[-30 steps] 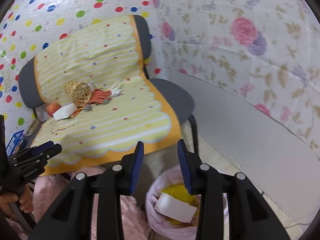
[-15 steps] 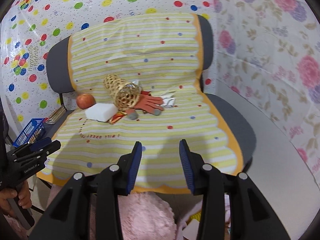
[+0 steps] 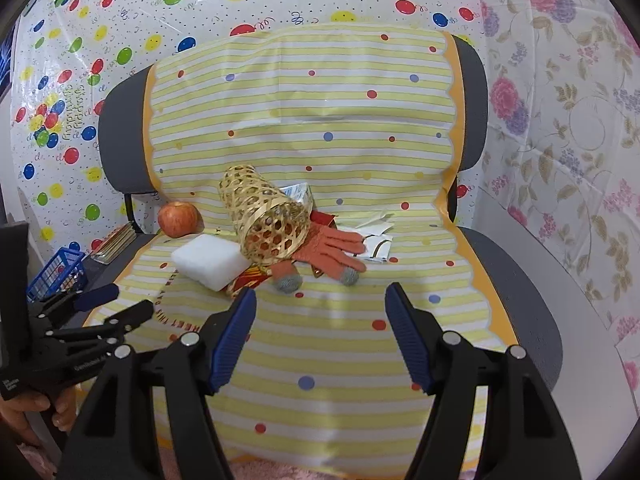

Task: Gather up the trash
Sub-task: 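Bring both open tools back over the chair, then grasp the white foam block with the left tool and lift it, then grasp the bamboo basket rim with the right tool while the left holds the foam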

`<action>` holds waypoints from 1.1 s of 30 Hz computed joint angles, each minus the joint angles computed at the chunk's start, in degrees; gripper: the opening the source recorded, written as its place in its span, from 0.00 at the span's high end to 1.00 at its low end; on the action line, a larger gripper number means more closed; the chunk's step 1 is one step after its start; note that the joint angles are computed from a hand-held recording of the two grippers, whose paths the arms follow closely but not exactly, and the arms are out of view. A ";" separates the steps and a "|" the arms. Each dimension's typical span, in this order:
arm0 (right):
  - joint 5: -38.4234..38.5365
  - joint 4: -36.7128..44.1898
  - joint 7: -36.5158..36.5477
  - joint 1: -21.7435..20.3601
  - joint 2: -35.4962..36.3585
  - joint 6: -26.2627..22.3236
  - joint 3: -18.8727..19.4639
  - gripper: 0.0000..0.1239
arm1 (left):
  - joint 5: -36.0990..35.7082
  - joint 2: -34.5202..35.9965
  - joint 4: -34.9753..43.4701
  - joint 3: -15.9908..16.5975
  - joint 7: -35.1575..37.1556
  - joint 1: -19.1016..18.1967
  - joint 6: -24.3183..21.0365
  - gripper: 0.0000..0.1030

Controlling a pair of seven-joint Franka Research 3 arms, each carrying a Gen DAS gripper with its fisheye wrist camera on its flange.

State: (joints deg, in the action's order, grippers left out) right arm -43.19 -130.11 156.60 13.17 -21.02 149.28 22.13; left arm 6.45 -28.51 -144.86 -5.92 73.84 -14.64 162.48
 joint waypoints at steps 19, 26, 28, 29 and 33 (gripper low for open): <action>4.57 -5.11 -0.59 -3.00 -2.09 3.01 -1.61 0.49 | 10.00 19.48 16.91 -6.19 -11.48 5.56 -4.28 0.56; 5.77 -5.21 -2.04 -3.00 -2.99 2.38 -0.20 0.51 | 1.31 13.12 10.19 -1.86 -3.08 2.45 0.81 0.79; 5.99 -4.89 -2.18 -3.00 -2.66 2.68 0.11 0.51 | -0.32 9.28 6.82 -0.38 -0.82 1.69 1.95 0.79; 5.93 -4.50 -2.17 -3.00 -2.16 3.18 0.33 0.51 | -0.68 7.95 5.75 0.00 -0.29 1.57 2.22 0.79; 5.22 -2.68 -2.33 -2.76 0.11 4.65 0.82 0.53 | -2.66 1.04 0.77 2.83 2.39 0.44 2.83 0.79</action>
State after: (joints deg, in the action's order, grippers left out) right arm -37.97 -132.79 154.27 10.41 -20.92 153.94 22.94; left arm 3.79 -27.47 -144.09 -3.09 76.23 -14.20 165.31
